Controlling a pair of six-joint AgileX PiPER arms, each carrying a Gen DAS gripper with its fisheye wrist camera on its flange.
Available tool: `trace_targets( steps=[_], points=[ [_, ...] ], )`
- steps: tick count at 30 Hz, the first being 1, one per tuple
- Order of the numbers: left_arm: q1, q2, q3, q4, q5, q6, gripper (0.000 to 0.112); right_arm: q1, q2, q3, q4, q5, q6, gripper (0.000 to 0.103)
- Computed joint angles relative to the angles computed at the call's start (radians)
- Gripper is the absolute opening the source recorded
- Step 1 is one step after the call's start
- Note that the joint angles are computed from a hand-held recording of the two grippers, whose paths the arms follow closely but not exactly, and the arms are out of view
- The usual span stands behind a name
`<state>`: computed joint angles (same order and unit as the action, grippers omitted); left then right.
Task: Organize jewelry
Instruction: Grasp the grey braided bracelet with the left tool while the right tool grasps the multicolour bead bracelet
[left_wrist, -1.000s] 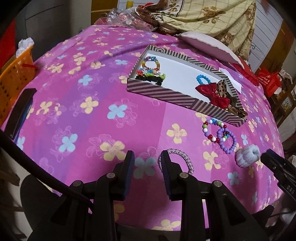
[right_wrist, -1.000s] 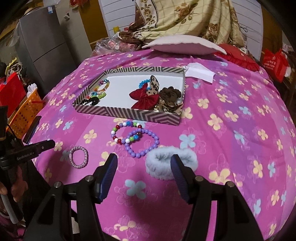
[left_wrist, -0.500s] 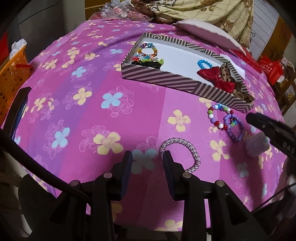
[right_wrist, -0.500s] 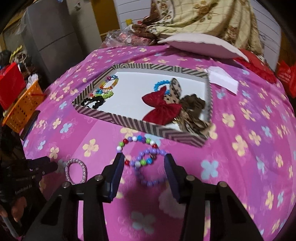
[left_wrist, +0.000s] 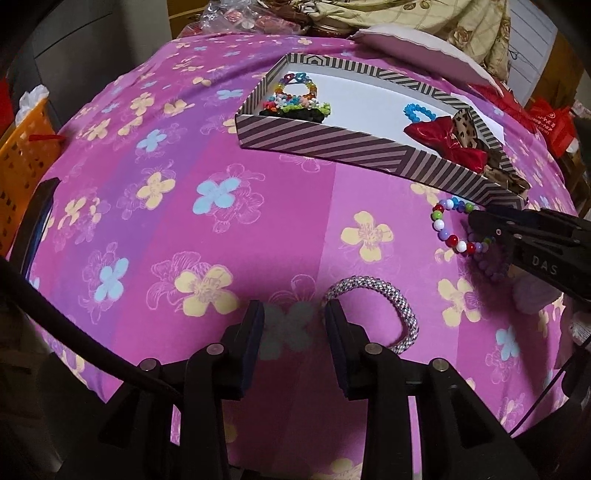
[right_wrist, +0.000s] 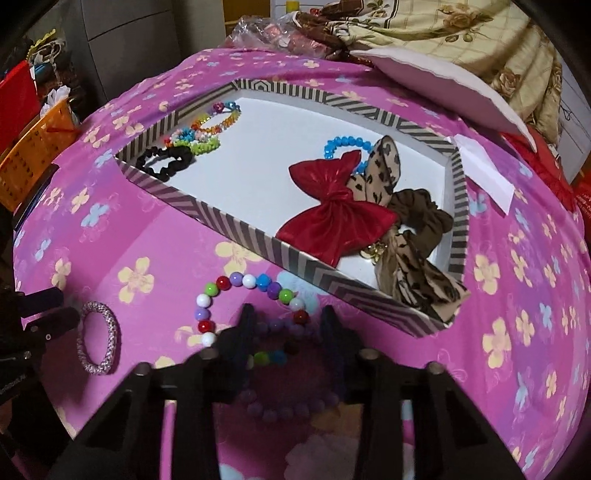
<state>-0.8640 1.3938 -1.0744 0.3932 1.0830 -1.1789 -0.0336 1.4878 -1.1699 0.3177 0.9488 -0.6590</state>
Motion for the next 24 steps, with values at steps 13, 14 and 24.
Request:
trace_targets(
  steps=[13,14,24],
  points=[
    [-0.014,0.009,0.003,0.032,-0.015,0.003,0.039,0.013,-0.056,0.012,0.044,-0.004,-0.02,0.01],
    [-0.012,0.008,0.004,0.029,-0.021,0.011,0.033,0.009,-0.066,0.007,0.054,0.007,-0.028,0.01],
    [-0.016,-0.039,-0.048,0.061,0.01,0.052,0.019,-0.042,-0.111,-0.133,0.132,0.144,-0.056,0.01]
  ],
)
